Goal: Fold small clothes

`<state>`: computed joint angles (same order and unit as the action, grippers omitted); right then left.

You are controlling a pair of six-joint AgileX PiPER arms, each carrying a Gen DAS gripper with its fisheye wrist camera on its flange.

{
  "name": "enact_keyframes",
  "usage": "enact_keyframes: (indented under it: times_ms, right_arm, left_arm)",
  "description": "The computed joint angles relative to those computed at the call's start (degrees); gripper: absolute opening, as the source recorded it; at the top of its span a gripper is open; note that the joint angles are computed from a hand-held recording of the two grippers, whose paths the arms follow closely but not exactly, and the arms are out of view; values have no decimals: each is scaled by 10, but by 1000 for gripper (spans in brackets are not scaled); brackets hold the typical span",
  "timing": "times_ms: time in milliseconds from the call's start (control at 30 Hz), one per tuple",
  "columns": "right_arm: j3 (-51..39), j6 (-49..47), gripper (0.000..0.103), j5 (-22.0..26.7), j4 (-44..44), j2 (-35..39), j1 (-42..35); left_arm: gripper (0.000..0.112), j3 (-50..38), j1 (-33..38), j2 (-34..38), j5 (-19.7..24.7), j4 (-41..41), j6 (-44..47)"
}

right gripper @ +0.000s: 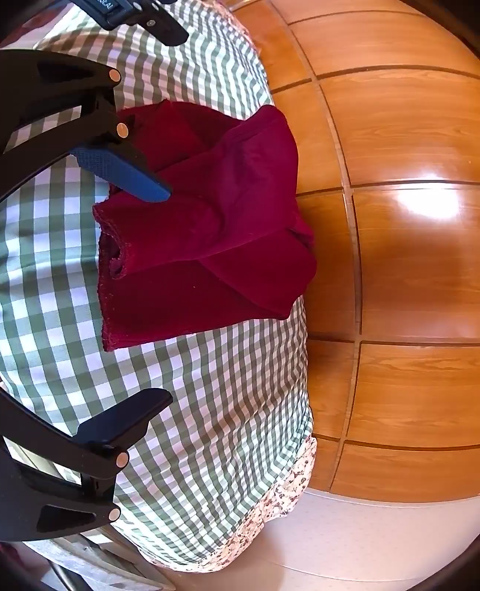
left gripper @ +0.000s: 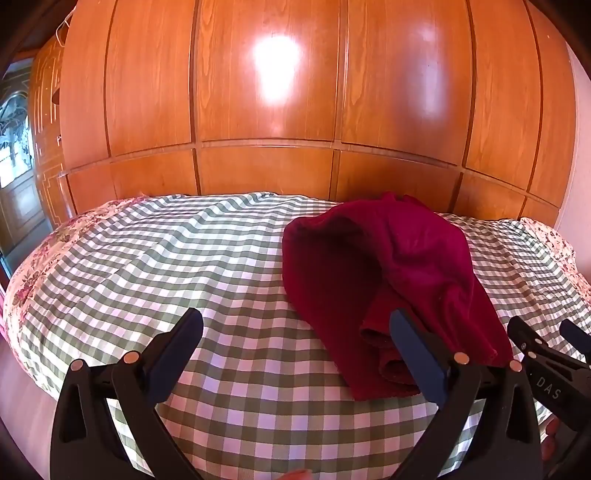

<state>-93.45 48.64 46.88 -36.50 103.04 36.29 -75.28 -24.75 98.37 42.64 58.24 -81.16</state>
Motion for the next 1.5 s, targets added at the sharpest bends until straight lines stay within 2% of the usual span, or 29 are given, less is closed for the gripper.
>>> enact_keyframes:
  times_ms: [1500]
  right_arm:
    - [15, 4, 100, -11, 2, -3, 0]
  left_arm:
    - [100, 12, -11, -2, -2, 19, -19]
